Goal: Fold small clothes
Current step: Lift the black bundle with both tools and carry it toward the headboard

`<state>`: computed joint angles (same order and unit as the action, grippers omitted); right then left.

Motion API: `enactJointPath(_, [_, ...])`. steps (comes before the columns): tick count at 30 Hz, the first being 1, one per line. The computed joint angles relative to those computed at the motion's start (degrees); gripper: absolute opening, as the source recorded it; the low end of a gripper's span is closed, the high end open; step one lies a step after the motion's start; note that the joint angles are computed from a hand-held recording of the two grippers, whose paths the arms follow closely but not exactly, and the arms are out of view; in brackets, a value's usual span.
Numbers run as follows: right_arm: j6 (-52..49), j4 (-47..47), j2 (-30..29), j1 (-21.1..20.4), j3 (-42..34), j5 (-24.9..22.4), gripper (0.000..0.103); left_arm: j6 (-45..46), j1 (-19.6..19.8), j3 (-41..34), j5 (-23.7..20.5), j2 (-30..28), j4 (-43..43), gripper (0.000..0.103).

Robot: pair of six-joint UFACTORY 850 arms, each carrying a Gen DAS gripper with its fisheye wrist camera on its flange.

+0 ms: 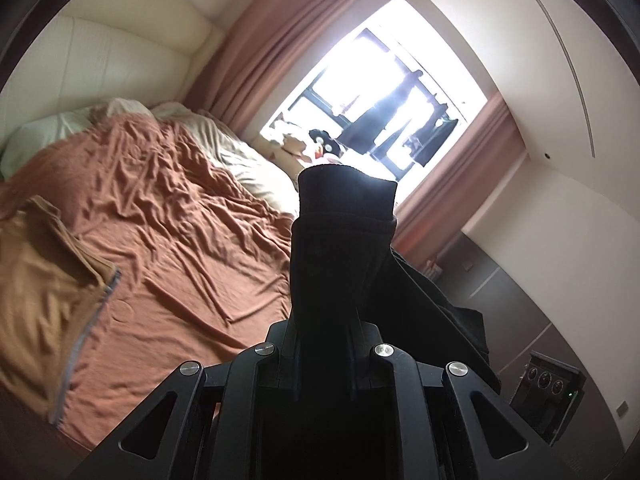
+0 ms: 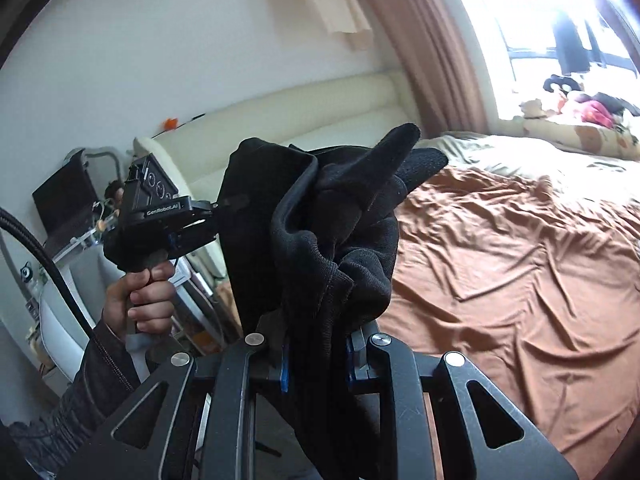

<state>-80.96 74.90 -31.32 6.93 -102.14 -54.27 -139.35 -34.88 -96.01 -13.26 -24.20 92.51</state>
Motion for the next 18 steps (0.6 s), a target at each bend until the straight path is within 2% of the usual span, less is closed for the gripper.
enactJointPath(10, [3.7,-5.6,-9.8,5.2,-15.0,-2.8,0.016,-5.2,4.2,13.1,-3.4,10.6,5.6,0.017])
enactJointPath(16, [6.8,-7.2,-15.7,8.2,-23.8,-4.4,0.016,-0.7,6.9,19.3,-6.3,16.9,1.8,0.017])
enactJointPath(18, [8.6,-8.3,-18.2,9.1,-27.6,-5.2,0.016,3.9,7.5,19.9,-7.6,17.9,-2.3,0.017])
